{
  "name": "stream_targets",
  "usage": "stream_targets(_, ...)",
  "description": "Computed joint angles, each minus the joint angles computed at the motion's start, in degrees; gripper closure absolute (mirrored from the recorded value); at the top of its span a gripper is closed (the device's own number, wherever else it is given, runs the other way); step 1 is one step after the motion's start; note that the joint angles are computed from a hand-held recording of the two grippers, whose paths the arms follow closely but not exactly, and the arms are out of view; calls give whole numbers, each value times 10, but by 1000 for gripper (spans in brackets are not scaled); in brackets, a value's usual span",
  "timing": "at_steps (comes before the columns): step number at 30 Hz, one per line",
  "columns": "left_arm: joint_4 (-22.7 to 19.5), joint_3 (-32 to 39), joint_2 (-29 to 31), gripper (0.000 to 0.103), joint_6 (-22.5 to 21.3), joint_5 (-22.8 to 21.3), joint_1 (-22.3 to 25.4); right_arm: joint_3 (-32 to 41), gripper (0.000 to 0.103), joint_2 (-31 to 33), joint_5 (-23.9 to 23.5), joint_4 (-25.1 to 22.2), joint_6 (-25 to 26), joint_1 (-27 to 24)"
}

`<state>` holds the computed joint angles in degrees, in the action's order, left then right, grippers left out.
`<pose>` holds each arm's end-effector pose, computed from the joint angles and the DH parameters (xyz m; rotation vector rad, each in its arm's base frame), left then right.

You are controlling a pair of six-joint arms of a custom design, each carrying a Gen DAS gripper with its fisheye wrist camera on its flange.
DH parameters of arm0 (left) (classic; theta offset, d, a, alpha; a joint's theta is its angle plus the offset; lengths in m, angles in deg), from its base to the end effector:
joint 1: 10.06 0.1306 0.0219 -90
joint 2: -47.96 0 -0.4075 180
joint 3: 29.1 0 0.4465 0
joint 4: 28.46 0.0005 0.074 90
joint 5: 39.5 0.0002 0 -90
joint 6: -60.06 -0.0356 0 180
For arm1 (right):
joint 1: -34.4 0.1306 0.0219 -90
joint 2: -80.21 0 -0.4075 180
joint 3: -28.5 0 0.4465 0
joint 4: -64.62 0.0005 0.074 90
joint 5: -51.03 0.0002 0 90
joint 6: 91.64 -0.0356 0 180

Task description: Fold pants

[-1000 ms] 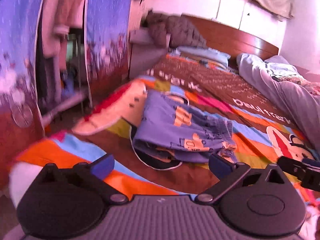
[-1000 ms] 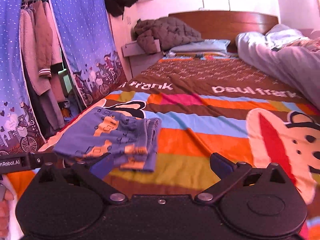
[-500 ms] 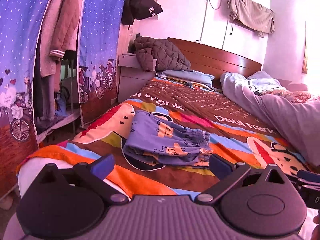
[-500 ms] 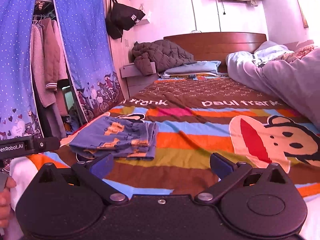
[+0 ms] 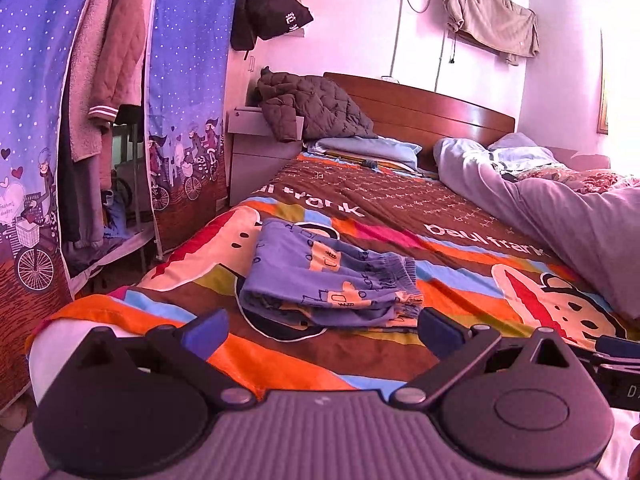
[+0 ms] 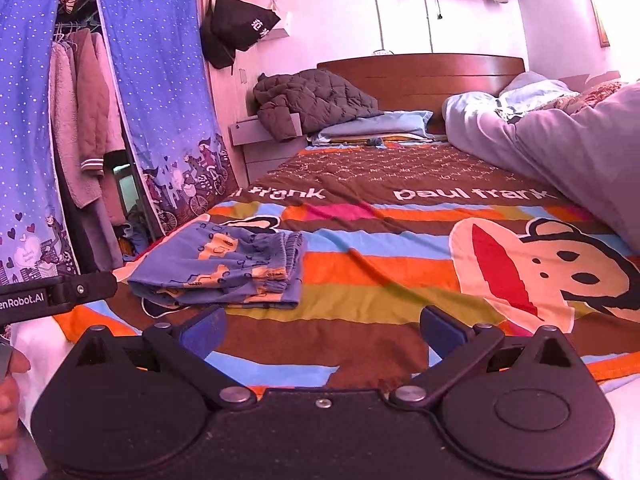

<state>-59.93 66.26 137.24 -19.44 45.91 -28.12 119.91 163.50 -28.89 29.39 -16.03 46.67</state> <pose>0.5328 -0.1712 0.5382 0.0821 2.0187 -0.2366 0.5030 0.1025 0.5485 0.1474 2.0326 0.1123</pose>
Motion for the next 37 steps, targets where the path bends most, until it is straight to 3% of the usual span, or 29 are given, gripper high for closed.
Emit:
stream_targets(17,-2,1,0,1,23,2,2,1,1,4,7,-12,7,2)
stream_targets(21,-24,12,3,1,24,-15,-1,1,1,3,9,-9,7,1)
stream_targets(37,-12,8,0,1,23,-7,3,-4,1,0,9,-3,16,-1)
